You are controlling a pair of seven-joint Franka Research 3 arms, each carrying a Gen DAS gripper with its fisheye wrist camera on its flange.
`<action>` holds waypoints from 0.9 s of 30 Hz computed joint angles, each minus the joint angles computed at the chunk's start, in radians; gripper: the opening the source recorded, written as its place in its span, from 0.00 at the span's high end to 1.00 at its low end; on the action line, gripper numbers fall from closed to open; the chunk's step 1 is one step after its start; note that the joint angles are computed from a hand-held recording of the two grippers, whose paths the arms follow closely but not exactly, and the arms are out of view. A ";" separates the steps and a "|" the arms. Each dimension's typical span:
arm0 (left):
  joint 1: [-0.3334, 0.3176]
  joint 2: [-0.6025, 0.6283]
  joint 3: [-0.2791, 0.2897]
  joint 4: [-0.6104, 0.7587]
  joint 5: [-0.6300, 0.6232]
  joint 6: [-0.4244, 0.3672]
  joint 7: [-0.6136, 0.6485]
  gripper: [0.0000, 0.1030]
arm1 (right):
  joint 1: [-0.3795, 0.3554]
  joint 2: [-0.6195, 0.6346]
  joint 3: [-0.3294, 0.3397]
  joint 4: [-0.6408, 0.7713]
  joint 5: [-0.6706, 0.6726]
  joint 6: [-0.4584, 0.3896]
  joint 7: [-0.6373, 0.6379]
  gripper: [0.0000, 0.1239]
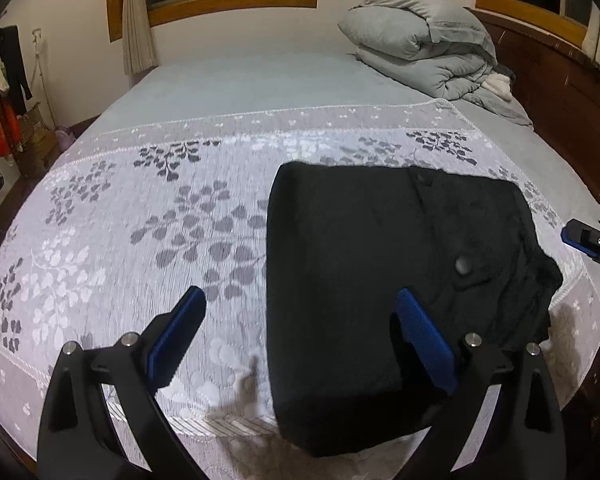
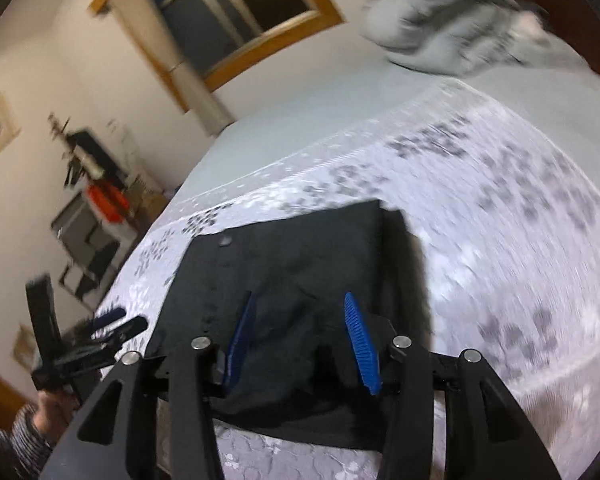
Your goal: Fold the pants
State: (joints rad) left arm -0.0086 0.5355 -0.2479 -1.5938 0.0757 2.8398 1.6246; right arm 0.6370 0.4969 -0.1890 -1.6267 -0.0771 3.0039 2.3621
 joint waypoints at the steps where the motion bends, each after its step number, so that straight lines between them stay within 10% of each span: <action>1: 0.004 0.000 -0.009 0.004 -0.006 -0.002 0.005 0.07 | 0.017 0.021 -0.019 0.042 -0.021 -0.041 -0.001 0.57; 27: -0.001 0.033 -0.002 0.023 -0.026 -0.054 -0.036 0.06 | -0.023 0.067 0.044 0.070 -0.064 -0.153 0.078 0.56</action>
